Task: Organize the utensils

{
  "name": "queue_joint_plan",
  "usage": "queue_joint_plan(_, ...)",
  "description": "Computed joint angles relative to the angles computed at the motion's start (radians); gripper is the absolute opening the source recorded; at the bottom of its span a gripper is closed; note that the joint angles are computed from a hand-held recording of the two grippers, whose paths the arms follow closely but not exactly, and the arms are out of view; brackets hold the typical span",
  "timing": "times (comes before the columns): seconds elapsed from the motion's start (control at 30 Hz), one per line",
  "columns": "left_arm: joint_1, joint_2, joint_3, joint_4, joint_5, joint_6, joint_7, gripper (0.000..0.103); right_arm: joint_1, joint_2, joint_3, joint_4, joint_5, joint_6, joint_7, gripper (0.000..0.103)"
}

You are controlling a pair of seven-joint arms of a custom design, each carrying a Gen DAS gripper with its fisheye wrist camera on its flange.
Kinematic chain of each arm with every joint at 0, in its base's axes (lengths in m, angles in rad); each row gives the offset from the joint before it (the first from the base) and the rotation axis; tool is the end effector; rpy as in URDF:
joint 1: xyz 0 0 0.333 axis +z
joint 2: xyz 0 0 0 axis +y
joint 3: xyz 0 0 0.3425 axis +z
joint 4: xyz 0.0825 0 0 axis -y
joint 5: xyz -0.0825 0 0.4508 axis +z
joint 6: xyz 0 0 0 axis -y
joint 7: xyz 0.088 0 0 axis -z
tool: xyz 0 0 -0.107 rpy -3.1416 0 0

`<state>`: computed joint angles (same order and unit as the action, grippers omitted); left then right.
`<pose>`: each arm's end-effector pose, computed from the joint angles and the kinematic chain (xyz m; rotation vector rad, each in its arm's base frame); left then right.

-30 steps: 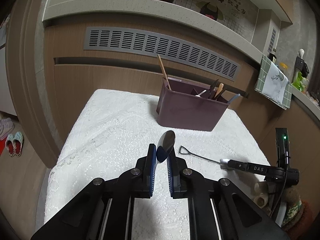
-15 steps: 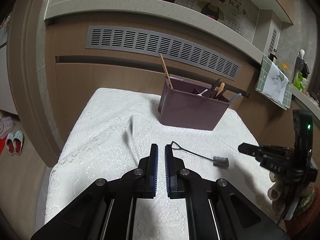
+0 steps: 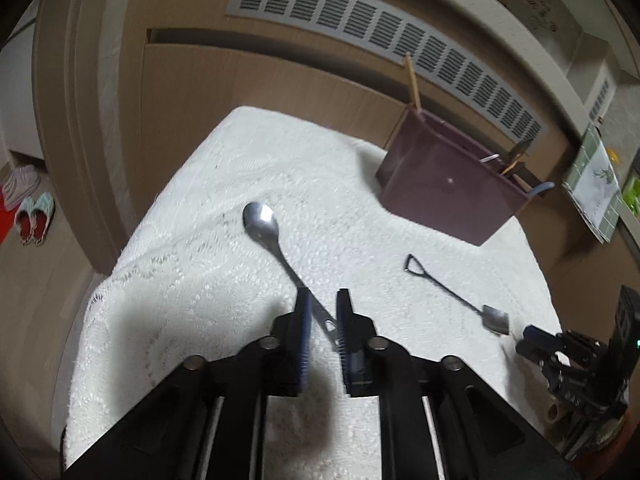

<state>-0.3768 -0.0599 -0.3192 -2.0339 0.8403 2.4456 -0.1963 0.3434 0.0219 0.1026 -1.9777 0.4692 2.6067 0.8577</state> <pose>0.4870 -0.4100 0.5219 -2.2131 1.2684 -0.9270 0.6057 0.2785 0.5215 -2.3099 0.9017 -0.3308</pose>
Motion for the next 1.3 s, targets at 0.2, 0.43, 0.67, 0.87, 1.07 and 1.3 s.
queue_joint_plan(0.2,0.012,0.026,0.019,0.012,-0.073,-0.033,0.013,0.03,0.005,0.063,0.002,0.063,-0.053,-0.053,-0.024,0.029)
queue_joint_plan(0.43,0.042,0.076,0.045,0.06,-0.096,-0.031,0.056,0.032,0.02,0.166,-0.001,0.213,-0.092,-0.159,-0.001,0.046)
queue_joint_plan(0.67,0.037,0.206,0.061,0.208,-0.116,-0.02,0.249,0.038,0.036,0.203,-0.004,0.278,-0.137,-0.214,0.035,0.048)
queue_joint_plan(0.87,0.005,0.3,0.071,0.348,-0.142,-0.153,0.489,0.038,0.051,0.23,0.001,0.31,-0.154,-0.193,0.024,0.043)
queue_joint_plan(1.07,0.048,0.255,0.07,0.287,-0.3,-0.052,0.656,0.038,0.069,0.342,0.037,0.486,-0.109,-0.306,-0.09,0.035)
queue_joint_plan(1.3,0.055,0.208,0.078,0.207,-0.299,0.038,0.629,0.038,0.114,0.419,0.029,0.589,-0.124,-0.334,-0.104,0.022)
